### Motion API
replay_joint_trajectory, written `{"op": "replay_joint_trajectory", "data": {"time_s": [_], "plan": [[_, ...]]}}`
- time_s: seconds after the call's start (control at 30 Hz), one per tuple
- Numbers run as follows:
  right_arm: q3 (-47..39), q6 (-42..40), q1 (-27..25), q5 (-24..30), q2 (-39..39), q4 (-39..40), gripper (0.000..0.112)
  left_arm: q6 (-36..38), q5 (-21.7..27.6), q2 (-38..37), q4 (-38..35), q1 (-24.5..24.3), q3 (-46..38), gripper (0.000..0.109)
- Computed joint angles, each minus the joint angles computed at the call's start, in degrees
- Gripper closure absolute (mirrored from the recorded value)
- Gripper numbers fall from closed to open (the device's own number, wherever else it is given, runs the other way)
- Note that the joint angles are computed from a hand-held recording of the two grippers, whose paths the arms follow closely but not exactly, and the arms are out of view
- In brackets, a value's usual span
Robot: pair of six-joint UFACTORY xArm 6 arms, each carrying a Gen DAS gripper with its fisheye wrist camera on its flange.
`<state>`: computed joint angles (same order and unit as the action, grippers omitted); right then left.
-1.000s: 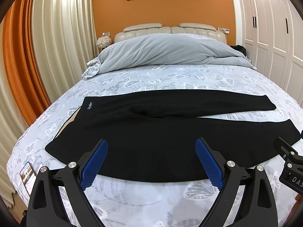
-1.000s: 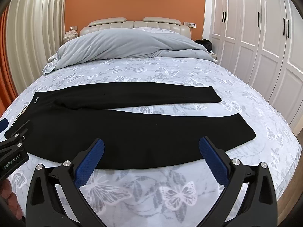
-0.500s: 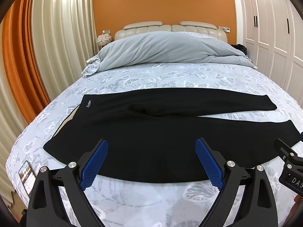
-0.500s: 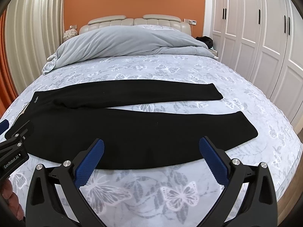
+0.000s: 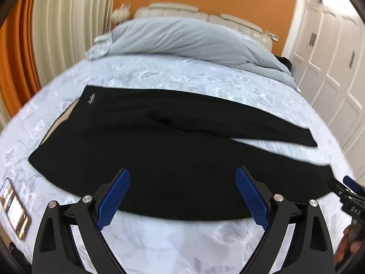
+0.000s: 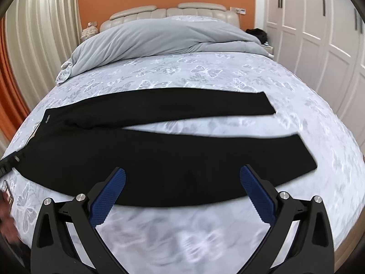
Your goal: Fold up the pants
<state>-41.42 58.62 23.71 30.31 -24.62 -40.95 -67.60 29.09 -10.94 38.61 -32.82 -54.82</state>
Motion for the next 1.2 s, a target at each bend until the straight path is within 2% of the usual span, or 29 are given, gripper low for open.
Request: {"op": "replay_joint_trajectory", "data": {"time_s": [0.07,0.17,0.23,0.33,0.4,0.47,0.6,0.67,0.7,0.77,0.8,0.83,0.9,0.93,0.97,1.03,1.1,1.2], "plan": [[-2.13,-11.99,-6.72,-3.15,2.9,8.09,0.014,8.2,-0.51,2.08,-7.6,4.87,-2.33,0.017],[-7.96,-29.98,-14.98,-7.71,12.17,24.14,0.014,13.97,2.46,9.03,-9.99,12.28,-10.17,0.017],[-14.78,-39.67,-19.07,-6.54,19.95,32.08,0.014,18.51,6.2,17.24,-12.49,17.19,-19.2,0.017],[-25.05,-40.97,-24.01,-7.23,31.07,32.14,0.014,25.93,7.78,27.36,-23.78,23.72,-29.74,0.017],[-32.68,-40.44,-26.52,-6.81,38.51,31.83,0.014,25.25,8.84,33.03,-26.19,26.76,-35.8,0.017],[-40.63,-38.29,-28.48,-4.23,45.51,31.5,0.014,25.03,10.44,38.8,-27.19,29.04,-42.51,0.017],[-52.83,-37.77,-30.41,-1.26,55.88,34.41,0.014,27.22,17.47,52.31,-30.82,32.1,-59.75,0.017],[-58.67,-40.03,-30.88,1.16,60.6,38.56,0.014,26.94,20.26,57.01,-31.29,32.48,-66.01,0.017],[-61.22,-41.44,-30.9,2.63,62.69,41.12,0.014,26.33,19.8,58.65,-28.83,32.26,-67.9,0.017],[-63.16,-39.52,-30.52,4.19,64.62,39.05,0.014,28.86,19.71,61.04,-27.19,31.96,-71.24,0.02],[-62.72,-38.13,-30.09,3.21,64.67,35.91,0.017,29.53,21.26,62.51,-25.86,31.63,-73.7,0.024],[-61.32,-38.17,-29.69,1.0,64.21,33.73,0.026,29.88,21.95,63.32,-24.79,31.39,-75.03,0.035],[-59.0,-40.9,-29.42,-1.65,62.83,35.26,0.093,30.08,19.6,61.49,-24.48,31.29,-72.36,0.09],[-57.18,-43.96,-29.49,-3.28,61.54,39.62,0.1,29.65,18.74,60.63,-25.53,31.58,-71.22,0.094],[-55.16,-46.58,-29.38,-4.86,59.84,44.47,0.1,29.34,16.31,58.19,-27.35,32.02,-67.68,0.097],[-50.09,-50.82,-29.22,-8.26,55.32,46.99,0.1,29.11,10.17,52.18,-28.32,32.48,-58.98,0.098],[-44.27,-52.74,-28.81,-11.19,49.38,47.63,0.101,31.6,4.94,45.08,-31.43,32.67,-50.01,0.099],[-34.51,-62.22,-28.08,-15.66,38.87,55.07,0.101,37.98,-1.61,33.12,-37.79,32.36,-36.39,0.1]]}}
